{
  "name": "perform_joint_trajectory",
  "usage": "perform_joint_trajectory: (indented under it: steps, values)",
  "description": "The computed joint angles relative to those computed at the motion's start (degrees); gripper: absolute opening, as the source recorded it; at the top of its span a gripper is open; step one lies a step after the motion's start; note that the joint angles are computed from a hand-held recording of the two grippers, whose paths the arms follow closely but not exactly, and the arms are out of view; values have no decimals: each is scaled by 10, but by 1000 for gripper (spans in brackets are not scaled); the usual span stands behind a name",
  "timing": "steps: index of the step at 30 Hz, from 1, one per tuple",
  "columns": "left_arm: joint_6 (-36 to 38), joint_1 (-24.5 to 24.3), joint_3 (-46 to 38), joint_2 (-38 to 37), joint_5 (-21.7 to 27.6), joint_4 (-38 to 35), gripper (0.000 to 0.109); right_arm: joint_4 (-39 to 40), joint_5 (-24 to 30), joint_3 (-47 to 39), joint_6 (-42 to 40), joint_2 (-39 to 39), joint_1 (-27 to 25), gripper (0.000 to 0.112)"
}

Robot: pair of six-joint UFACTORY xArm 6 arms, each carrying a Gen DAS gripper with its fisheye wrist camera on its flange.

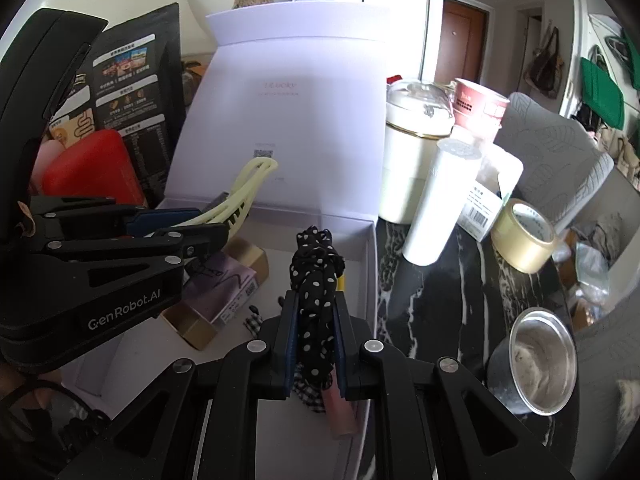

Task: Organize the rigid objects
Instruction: 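Lower the cream clip and scrunchie into the white box and open both grippers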

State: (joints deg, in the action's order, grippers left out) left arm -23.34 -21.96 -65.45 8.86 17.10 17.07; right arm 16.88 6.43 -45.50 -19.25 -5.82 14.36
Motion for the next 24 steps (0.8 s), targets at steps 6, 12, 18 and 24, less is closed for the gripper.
perform_joint_trajectory:
  steps: [6,12,18,24]
  values:
    - [-40,-1,-5,4,3,48,21,-7,13,-6,-2,6,-4,16]
    - [-35,-4,-10,2,14,42,21,-2,37,-16,-3,13,-5,20]
    - [-14,-8,-10,-5,22,12,21,5,38,-10,-5,-5,-11,26]
    - [-26,-17,-27,0,60,24,21,-41,43,-8,34,-17,-20,31]
